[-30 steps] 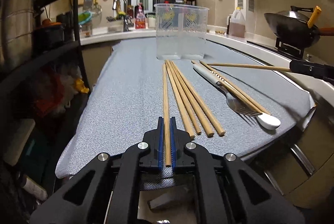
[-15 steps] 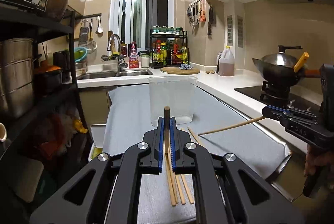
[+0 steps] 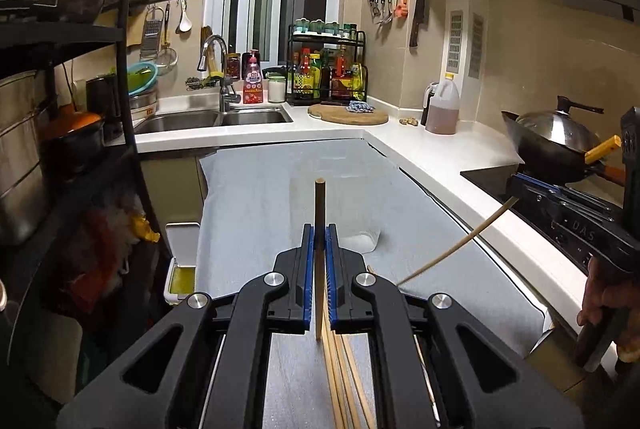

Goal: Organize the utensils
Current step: 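Lift both held chopsticks and carry them above the clear plastic container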

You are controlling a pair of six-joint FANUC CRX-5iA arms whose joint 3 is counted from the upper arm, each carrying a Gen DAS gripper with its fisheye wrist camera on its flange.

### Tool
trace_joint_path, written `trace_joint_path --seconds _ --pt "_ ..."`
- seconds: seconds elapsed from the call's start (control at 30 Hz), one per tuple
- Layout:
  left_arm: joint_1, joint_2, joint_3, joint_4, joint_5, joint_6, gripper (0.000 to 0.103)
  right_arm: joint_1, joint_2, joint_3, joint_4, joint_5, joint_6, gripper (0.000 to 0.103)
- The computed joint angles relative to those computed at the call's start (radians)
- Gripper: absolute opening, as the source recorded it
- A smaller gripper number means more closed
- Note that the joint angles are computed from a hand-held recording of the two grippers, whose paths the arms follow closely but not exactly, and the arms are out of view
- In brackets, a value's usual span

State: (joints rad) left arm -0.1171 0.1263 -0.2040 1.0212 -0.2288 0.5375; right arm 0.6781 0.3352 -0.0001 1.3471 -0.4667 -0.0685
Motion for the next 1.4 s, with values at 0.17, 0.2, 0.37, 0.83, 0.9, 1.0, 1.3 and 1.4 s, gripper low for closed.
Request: trace_joint_path --seconds 0.17,0.2,0.37,0.83,0.9,1.0,1.3,1.4 --pt "0.036 0.036 0.106 -0.162 -0.084 0.153 0.005 0.008 0.039 0.107 -0.17 -0.006 0.183 0.006" --pt "0.043 0.046 0.134 -0.192 -0.107 0.185 0.005 0.011 0.048 0.132 -0.202 -0.015 0.217 0.006" --pt "0.06 0.076 0.231 -0.231 -0.171 0.238 0.005 0.016 0.082 0.245 -0.292 -0.045 0.344 0.006" --pt "0.043 0.211 0.566 -0.307 -0.201 0.288 0.005 0.007 0.217 0.604 -0.327 -0.066 0.553 0.006" --pt "0.042 0.243 0.607 -0.318 -0.21 0.314 0.005 0.008 0.259 0.677 -0.368 -0.092 0.606 0.006" --pt "0.043 0.295 0.676 -0.351 -0.236 0.362 0.005 0.006 0.307 0.757 -0.428 -0.112 0.668 0.006" --pt "0.053 0.425 0.827 -0.469 -0.336 0.492 0.005 0.003 0.447 0.971 -0.61 -0.224 0.86 0.006" --pt "0.055 0.462 0.874 -0.502 -0.372 0.531 0.005 0.0 0.491 1.039 -0.666 -0.267 0.901 0.006"
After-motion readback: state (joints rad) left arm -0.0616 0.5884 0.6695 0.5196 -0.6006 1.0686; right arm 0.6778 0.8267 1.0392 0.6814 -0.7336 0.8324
